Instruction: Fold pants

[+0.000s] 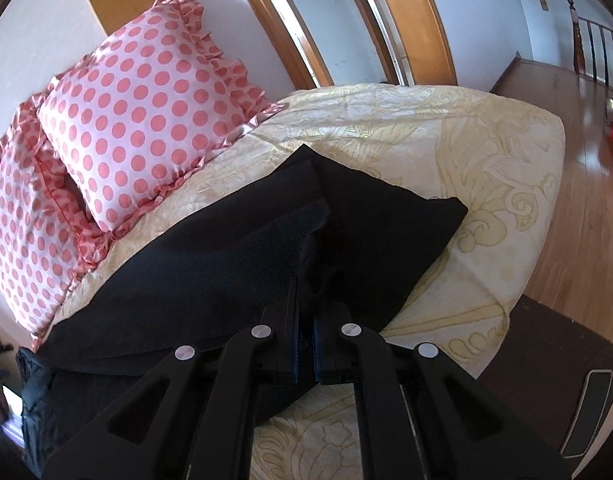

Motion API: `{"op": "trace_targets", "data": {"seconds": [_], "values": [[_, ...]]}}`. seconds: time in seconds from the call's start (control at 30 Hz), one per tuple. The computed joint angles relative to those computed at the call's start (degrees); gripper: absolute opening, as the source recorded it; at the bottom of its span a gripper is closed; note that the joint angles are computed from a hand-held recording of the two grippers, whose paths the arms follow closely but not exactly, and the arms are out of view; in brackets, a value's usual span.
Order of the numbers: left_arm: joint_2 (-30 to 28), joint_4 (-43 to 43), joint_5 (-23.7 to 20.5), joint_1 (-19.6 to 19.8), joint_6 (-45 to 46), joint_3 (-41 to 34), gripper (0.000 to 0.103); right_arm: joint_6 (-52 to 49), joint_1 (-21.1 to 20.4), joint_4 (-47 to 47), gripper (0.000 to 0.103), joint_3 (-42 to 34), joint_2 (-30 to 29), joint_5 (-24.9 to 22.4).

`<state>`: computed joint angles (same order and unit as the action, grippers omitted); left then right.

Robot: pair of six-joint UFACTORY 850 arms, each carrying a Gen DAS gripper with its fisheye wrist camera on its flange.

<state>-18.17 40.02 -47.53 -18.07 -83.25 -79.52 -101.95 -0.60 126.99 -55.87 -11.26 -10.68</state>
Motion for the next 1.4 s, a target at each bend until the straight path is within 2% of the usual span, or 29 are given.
{"op": "trace_targets", "data": {"seconds": [0.03,0.1,0.23,0.33,0.37,0.4,0.5,0.57,0.67,0.77,0.87,0.9,0.97,1.0,1.1,1.13,1.27,1.4], "values": [[-2.12,-3.14,-0.98,2.03,2.3,-2.42,0.098,-0.14,0.1,-0.06,0.005,-0.07,0.02,0.24],[-4.28,-7.83,-1.35,4.51,5.41,-4.75,0.08,1.58,0.0,-2.03,0.005,-0.26,-0.07,0.27],[-5.1,-16.06,4.22,8.46,5.92,-4.38,0.065,4.22,0.09,-5.15,0.005,-0.74,-0.26,0.8],[-4.68,-19.67,8.01,9.8,5.39,-2.76,0.047,4.7,0.41,-6.12,0.005,-1.15,-0.37,1.83],[-4.19,-20.2,9.96,10.06,5.31,-1.88,0.027,5.01,0.48,-6.56,0.005,-1.26,-0.41,2.09],[-3.22,-20.79,12.5,10.21,5.36,-0.38,0.013,5.38,0.49,-7.03,0.005,-1.36,-0.45,2.17],[-0.22,-17.08,14.92,9.46,1.99,2.98,0.009,5.94,0.32,-7.62,0.005,-1.84,-0.76,1.8],[2.65,-12.47,14.73,8.0,-1.41,5.34,0.008,3.96,0.18,-5.85,0.005,-2.46,-0.95,1.59],[9.06,-4.51,15.02,5.03,-8.8,10.52,0.008,-4.58,0.07,1.98,0.005,-3.23,-0.78,1.01],[17.13,4.49,13.49,0.78,-17.72,16.82,0.008,-6.24,-0.8,3.57,0.005,-4.26,-0.54,-0.35],[24.96,13.53,6.82,-6.99,-27.32,22.68,0.009,-8.43,-1.61,5.69,0.005,-5.12,-0.13,-0.69],[27.9,16.33,2.72,-11.16,-31.83,25.21,0.009,-8.92,-1.94,6.22,0.005,-5.17,0.17,-0.76],[31.65,19.11,-1.75,-16.24,-37.67,29.44,0.009,-9.24,-2.33,6.92,0.005,-5.12,0.51,-0.41],[33.69,20.11,-5.53,-20.38,-41.83,32.19,0.009,-8.6,-2.54,6.57,0.005,-5.0,0.58,-0.38],[34.12,18.39,-13.96,-29.01,-49.07,36.48,0.009,-1.85,-3.03,0.84,0.005,-4.71,0.29,0.42],[33.85,17.24,-15.13,-30.26,-50.44,37.55,0.009,2.54,-3.13,-3.21,0.005,-4.66,-0.12,0.92],[32.53,13.21,-13.24,-33.6,-58.71,41.74,0.009,16.19,-3.84,-15.56,0.005,-4.23,-0.77,1.05],[31.89,14.33,-15.55,-36.58,-64.96,43.08,0.009,18.01,-5.06,-16.24,0.005,-3.41,-0.04,-1.55]]}}
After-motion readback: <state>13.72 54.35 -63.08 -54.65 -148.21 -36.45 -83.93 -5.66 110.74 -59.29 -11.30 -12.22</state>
